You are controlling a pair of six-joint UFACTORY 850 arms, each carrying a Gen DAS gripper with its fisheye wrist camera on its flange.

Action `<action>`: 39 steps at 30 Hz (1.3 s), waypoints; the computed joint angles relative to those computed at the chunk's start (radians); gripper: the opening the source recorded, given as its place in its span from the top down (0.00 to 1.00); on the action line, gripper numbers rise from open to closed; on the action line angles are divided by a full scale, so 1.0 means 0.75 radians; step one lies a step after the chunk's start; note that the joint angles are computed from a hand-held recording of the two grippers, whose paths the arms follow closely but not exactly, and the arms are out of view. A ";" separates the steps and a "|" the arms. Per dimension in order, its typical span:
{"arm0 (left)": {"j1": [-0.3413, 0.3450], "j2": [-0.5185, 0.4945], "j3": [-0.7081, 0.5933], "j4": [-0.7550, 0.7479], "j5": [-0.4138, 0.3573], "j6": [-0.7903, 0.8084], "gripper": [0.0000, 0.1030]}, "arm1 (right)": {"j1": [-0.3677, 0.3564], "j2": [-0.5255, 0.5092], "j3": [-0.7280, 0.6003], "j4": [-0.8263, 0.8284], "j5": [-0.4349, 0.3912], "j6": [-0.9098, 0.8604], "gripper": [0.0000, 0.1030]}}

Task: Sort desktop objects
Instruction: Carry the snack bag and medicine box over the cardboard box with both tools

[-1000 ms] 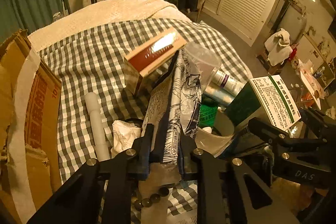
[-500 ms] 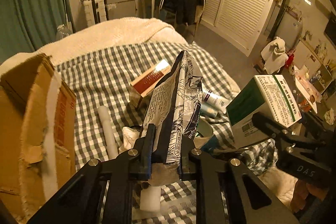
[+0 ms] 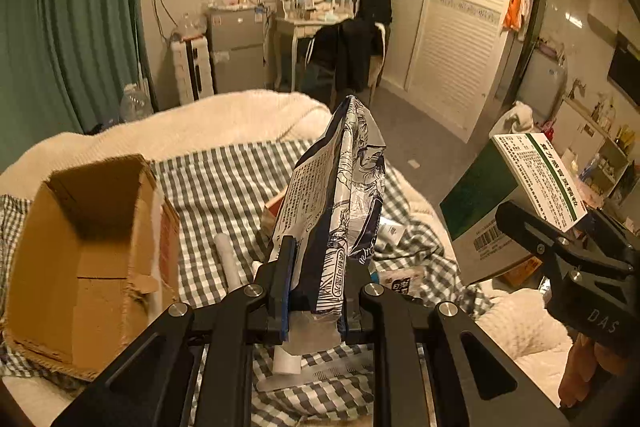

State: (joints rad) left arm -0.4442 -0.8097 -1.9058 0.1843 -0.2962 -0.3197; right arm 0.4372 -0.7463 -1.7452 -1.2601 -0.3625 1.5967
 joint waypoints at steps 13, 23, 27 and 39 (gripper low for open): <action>0.007 0.215 0.229 0.377 0.128 -0.402 0.84 | 0.068 0.180 0.167 -0.284 -0.062 0.278 0.21; 0.047 0.350 0.387 0.802 0.209 -0.820 0.84 | 0.132 0.183 0.119 -0.382 -0.073 0.331 0.21; 0.070 0.396 0.446 1.102 0.218 -1.125 0.84 | 0.158 0.150 0.056 -0.373 -0.063 0.303 0.21; 0.173 0.491 0.555 1.656 0.200 -1.665 0.84 | 0.223 0.017 -0.163 -0.335 -0.031 0.239 0.20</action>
